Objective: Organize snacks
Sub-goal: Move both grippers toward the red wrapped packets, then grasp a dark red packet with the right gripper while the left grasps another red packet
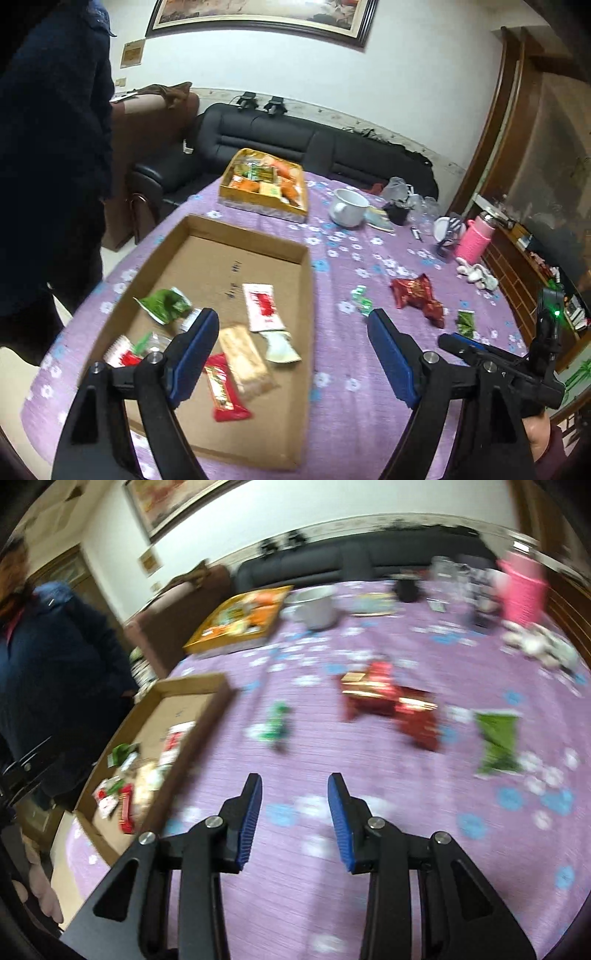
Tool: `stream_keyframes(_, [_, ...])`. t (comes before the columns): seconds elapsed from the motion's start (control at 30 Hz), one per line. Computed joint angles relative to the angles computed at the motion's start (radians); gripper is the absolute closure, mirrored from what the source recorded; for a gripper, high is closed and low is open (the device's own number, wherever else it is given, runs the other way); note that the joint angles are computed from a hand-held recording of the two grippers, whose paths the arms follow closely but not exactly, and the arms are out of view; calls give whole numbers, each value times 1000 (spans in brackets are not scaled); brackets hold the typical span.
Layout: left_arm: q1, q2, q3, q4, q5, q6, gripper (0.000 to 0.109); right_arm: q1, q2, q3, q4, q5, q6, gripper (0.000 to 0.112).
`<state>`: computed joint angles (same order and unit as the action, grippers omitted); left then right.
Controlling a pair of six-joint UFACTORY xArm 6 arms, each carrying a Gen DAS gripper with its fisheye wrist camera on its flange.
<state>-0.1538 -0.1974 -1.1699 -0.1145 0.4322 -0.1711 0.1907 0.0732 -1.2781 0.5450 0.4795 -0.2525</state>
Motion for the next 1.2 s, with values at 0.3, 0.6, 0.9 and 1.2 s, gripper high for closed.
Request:
stream_keyframes(0.3, [-57, 51, -35, 9, 57, 0, 26, -103, -18, 51, -2, -2, 5, 74])
stream_keyframes(0.6, [-75, 70, -46, 57, 82, 17, 26, -107, 137, -131, -5, -19, 22, 73])
stream_keyframes(0.9, [-91, 138, -119, 15, 115, 98, 26, -120, 358, -399, -170, 107, 168, 72])
stream_keyframes(1.2, [-130, 304, -350, -57, 203, 260, 26, -123, 346, -361, -20, 99, 76, 81])
